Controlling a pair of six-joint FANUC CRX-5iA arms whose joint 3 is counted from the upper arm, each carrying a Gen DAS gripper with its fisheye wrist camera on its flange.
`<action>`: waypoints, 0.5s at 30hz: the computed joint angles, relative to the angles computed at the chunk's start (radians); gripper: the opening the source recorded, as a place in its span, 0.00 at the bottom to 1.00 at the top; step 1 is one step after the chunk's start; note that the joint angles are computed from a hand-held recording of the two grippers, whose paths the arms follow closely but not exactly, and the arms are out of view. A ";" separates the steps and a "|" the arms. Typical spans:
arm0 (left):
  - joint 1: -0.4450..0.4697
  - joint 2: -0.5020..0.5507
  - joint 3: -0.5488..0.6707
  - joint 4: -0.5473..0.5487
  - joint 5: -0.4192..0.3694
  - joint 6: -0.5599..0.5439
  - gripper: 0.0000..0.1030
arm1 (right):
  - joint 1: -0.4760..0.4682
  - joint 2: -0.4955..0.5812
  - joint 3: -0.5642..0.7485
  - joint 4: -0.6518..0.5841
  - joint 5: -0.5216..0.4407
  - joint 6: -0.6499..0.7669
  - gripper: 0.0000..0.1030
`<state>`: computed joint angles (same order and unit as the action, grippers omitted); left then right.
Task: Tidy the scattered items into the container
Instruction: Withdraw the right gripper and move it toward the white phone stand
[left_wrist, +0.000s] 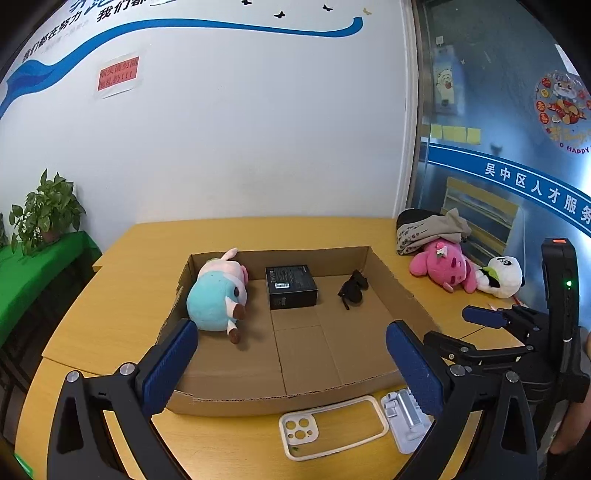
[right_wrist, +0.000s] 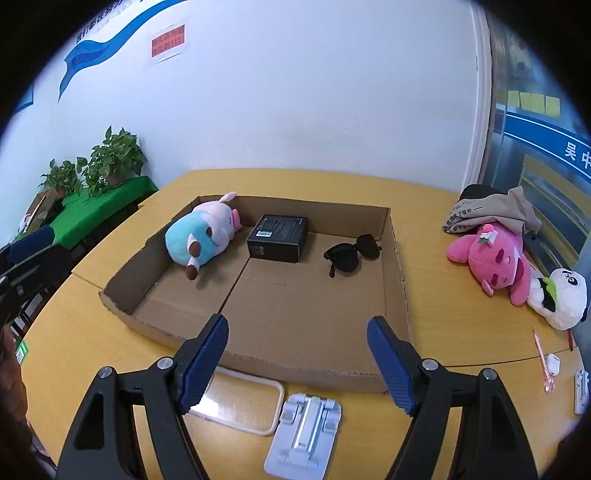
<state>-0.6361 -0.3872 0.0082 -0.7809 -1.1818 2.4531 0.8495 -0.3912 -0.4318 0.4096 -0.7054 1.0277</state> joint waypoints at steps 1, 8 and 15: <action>-0.003 0.001 0.001 -0.001 -0.003 0.002 1.00 | 0.006 -0.007 -0.007 0.012 -0.002 -0.011 0.75; -0.004 0.002 -0.007 0.023 0.005 0.007 1.00 | 0.015 -0.027 -0.021 0.020 -0.011 -0.021 0.75; 0.012 -0.007 -0.019 0.042 0.008 0.016 1.00 | 0.018 -0.023 -0.024 0.017 -0.008 -0.023 0.75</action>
